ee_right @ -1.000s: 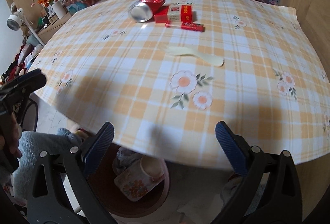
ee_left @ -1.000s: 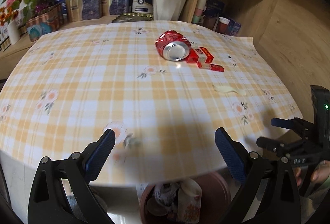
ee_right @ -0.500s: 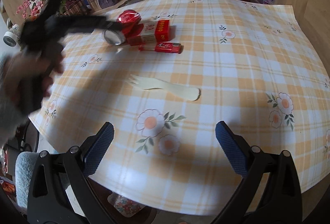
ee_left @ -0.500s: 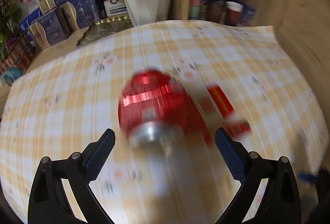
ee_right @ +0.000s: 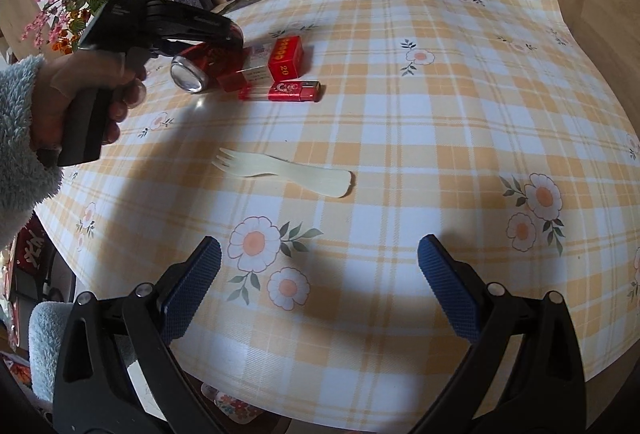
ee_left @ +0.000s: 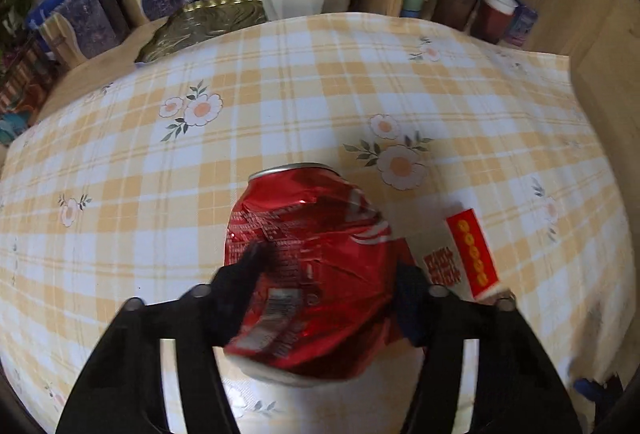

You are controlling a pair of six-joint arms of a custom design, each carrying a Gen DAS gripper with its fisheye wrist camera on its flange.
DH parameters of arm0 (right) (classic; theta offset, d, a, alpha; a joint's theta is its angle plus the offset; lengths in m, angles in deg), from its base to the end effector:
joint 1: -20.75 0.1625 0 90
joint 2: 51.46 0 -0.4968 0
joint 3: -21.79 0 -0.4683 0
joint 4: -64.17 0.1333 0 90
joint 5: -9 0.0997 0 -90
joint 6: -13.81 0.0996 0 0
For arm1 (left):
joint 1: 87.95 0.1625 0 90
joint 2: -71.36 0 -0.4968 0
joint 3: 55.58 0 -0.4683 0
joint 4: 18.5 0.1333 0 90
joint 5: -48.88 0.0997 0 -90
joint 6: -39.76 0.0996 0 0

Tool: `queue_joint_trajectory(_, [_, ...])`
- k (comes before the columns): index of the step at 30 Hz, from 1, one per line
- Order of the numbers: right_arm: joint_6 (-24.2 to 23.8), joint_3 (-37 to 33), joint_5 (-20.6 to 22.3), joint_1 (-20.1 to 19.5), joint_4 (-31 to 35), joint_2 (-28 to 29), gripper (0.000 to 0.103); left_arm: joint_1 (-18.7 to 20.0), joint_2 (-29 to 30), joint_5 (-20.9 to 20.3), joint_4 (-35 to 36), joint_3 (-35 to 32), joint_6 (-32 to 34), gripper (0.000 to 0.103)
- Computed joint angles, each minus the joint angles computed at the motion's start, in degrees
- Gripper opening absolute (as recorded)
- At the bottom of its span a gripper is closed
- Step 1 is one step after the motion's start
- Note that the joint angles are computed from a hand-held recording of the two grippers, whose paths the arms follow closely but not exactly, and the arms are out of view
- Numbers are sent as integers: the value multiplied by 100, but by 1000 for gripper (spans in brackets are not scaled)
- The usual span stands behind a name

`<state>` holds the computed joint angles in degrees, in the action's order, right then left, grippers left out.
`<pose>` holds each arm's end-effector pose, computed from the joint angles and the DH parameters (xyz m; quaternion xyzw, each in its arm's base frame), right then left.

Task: Collect trash
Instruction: 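Grasp the crushed red Coca-Cola can with the left tool, then grasp the plastic spork with the right tool while the left lifts the can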

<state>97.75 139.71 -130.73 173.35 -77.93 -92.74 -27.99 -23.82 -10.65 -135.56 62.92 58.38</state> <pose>0.5107 -0.2002 -0.0653 -0.0763 -0.8878 0.3380 0.3029 -0.0863 -0.5164 0.3927 0.3895 0.8822 -0.0575 0.2582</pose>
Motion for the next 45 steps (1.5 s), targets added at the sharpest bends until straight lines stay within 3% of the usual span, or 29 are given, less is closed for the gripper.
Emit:
queue_joint_trajectory(9, [-359,-201,55,24,-158,123,97,793,-238,-1204,976,-1094,-124,11])
queue_joint_trajectory(14, [-496,-330,94,-44,-38,199,97,1269,-229,-1147,1199,-1402,45,13])
queue_joint_trajectory(18, [-717,-476,-12,-179,624,233,96,1472,-202,-1352,1156,-1456,27,15])
queue_joint_trajectory(20, [-824,-498,-22,-262,874,217,92,1459,-197,-1338,1096,-1392,42,18])
queue_joint_trajectory(21, [-953,-478,-16,-329,907,195,85,1442,-183,-1342,1108,-1359,32,19])
queue_joint_trajectory(28, [-1872,-343,70,-645,341,194,74,1442,-119,-1516,927,-1155,43,23])
queue_joint_trajectory(33, [-2468,-409,-61,-766,-22,304,72,1321,-183,-1520,1011,-1119,311,15])
queue_joint_trajectory(36, [-2591,-404,-104,-805,-375,360,57,1249,-321,-1613,1171,-1112,410,12])
queue_joint_trajectory(40, [-2451,-412,-239,-760,-772,466,18,1236,-698,-1790,1363,-1013,642,12])
queue_joint_trajectory(45, [-2333,-364,-201,-646,-1539,607,18,1476,-1117,-2068,1571,-980,612,12])
